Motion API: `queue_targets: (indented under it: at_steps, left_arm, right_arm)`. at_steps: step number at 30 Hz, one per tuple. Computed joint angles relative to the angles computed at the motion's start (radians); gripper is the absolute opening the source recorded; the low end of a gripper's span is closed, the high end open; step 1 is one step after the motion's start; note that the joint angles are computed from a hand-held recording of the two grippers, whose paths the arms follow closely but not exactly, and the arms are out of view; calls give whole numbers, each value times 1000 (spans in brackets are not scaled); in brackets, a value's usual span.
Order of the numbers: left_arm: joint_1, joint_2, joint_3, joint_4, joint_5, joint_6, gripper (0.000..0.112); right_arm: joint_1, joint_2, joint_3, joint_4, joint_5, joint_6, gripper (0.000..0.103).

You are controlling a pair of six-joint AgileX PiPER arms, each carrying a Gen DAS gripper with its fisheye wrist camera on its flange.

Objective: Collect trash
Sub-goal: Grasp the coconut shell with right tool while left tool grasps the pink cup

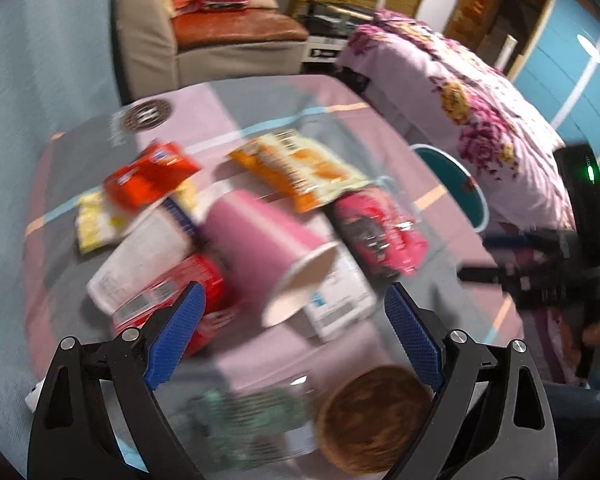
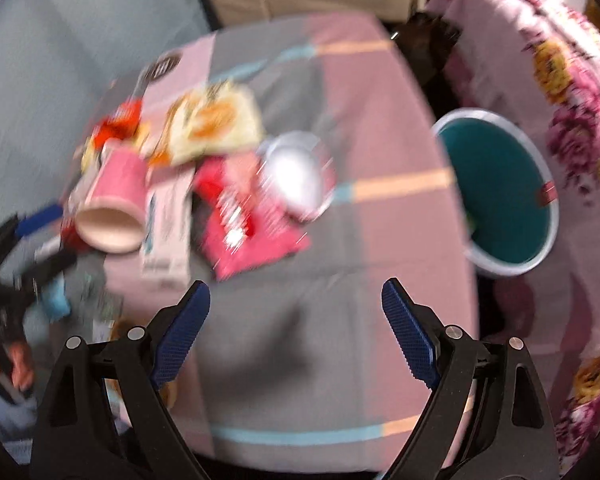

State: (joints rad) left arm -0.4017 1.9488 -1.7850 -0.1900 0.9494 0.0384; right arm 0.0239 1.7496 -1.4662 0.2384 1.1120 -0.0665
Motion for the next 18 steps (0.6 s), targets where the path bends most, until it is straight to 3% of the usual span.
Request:
queue_targets:
  at_steps: [6, 11, 14, 18]
  left_arm:
    - [53, -67, 149, 30, -72, 15, 91]
    - [80, -109, 235, 44, -122, 41, 91]
    - [94, -119, 261, 60, -140, 50, 91]
    - [124, -103, 230, -28, -108, 83, 91]
  right_arm:
    - [113, -21, 98, 76, -8, -28, 83]
    - [172, -17, 117, 76, -9, 11, 61]
    - [196, -8, 127, 75, -17, 27, 59]
    - [221, 12, 134, 83, -27, 28, 54]
